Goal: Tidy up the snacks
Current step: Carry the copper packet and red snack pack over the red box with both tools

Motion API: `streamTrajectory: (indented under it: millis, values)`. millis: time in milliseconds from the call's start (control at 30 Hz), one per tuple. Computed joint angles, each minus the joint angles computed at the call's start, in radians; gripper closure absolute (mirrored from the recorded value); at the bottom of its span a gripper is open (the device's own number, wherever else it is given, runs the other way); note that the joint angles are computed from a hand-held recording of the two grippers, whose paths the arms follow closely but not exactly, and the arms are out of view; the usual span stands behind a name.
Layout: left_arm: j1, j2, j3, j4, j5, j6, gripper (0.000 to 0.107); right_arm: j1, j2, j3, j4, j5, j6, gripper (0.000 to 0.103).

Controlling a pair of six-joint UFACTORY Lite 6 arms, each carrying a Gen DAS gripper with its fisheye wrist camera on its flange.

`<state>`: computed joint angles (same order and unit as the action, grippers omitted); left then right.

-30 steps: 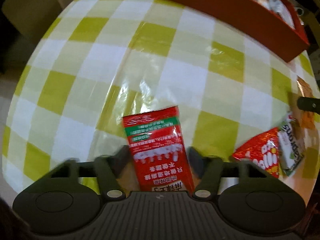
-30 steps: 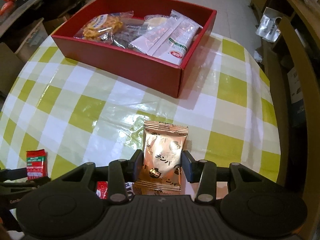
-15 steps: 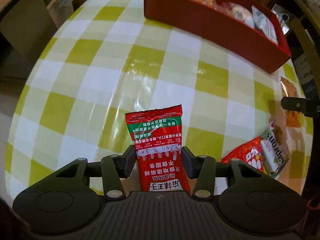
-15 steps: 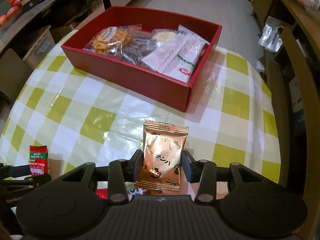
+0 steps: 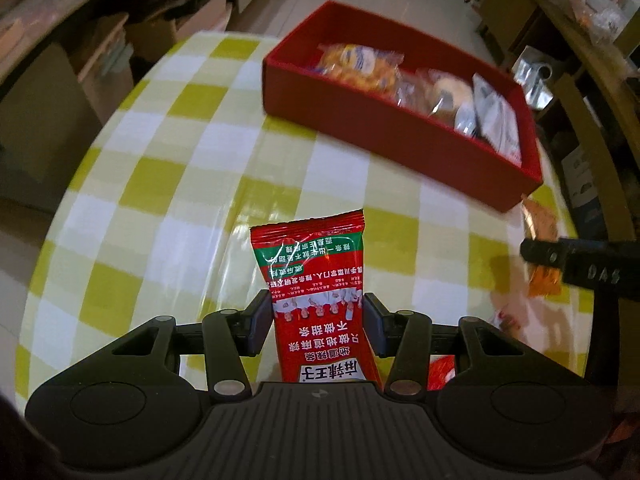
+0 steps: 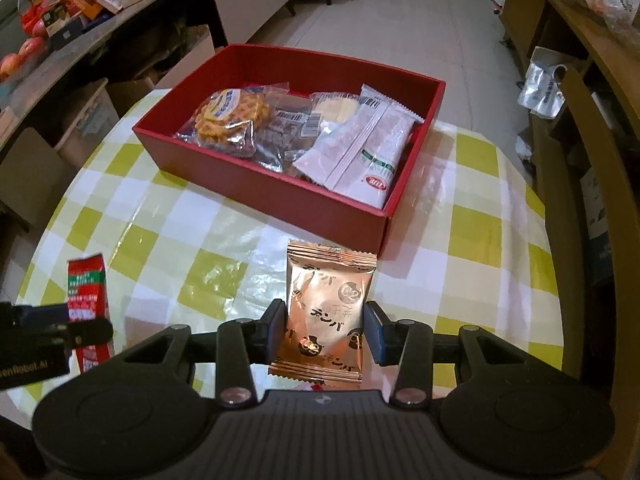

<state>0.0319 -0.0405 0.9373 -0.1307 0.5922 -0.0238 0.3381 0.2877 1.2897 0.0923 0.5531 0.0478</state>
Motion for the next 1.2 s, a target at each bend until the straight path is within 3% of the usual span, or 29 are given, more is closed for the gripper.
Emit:
streamTrajectory:
  millis: [600,1200]
  values:
    - [-0.014,0.279,0.415,-0.11,0.016,0.076,0.051,-0.032,0.147,0.264,0.041,0.029,0.035,0.053]
    - [-0.067,0.658,0.923,0.024,0.072,-0.026,0.051,-0.072,0.47,0.692,0.054,0.102,0.037,0.053]
